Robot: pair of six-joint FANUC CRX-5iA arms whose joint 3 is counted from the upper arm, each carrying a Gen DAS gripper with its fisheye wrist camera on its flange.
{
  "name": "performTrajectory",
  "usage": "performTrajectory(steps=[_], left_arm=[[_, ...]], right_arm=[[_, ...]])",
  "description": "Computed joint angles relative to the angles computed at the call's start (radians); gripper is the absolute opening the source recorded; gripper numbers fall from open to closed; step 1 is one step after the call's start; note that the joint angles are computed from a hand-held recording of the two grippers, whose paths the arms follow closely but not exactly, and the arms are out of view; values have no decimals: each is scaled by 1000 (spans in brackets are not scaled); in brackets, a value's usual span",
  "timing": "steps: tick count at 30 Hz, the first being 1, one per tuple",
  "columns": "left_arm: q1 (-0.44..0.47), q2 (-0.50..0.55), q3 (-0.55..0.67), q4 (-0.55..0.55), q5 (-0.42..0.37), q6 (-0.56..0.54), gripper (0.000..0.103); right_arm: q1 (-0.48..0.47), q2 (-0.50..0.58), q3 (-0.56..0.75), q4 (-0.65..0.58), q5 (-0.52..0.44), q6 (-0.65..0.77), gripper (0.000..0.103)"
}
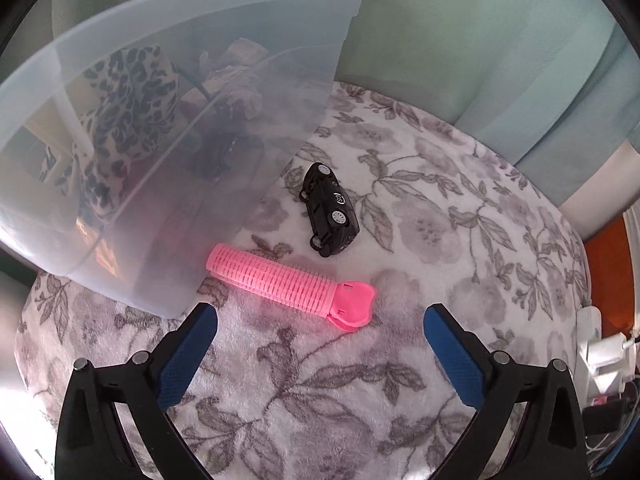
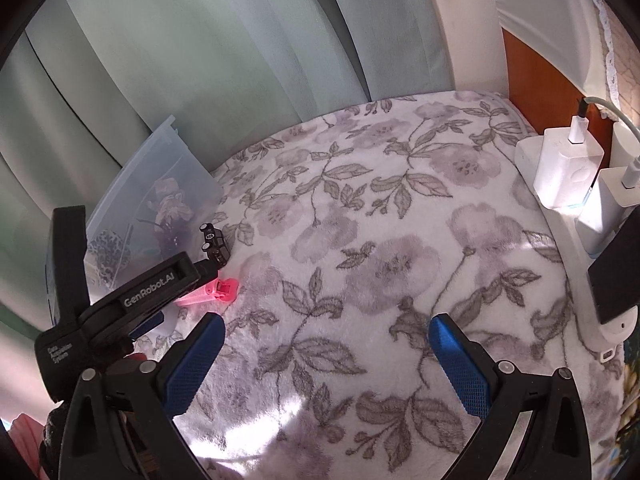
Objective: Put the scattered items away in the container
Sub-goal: 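Withdraw both tools from the box toward the pink roller and black toy car, then lower left tool over the pink roller while right tool approaches the black toy car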
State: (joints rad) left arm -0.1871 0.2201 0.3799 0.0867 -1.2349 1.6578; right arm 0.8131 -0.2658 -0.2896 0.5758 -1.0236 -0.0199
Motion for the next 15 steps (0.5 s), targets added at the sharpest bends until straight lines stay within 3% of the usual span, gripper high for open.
performTrajectory(steps=[7,12,15], left_arm=[[-45,50,61,-103,-25,96,102],[-52,77,89,-164,-50,148,83],[-46,74,77,-156,-44,144,80]], right_arm=[[-11,-5,-15,-24,16,23,103],[-18,-6,-24,-25,20,33,103],[-23,-8,-27,-29,24,37,103]])
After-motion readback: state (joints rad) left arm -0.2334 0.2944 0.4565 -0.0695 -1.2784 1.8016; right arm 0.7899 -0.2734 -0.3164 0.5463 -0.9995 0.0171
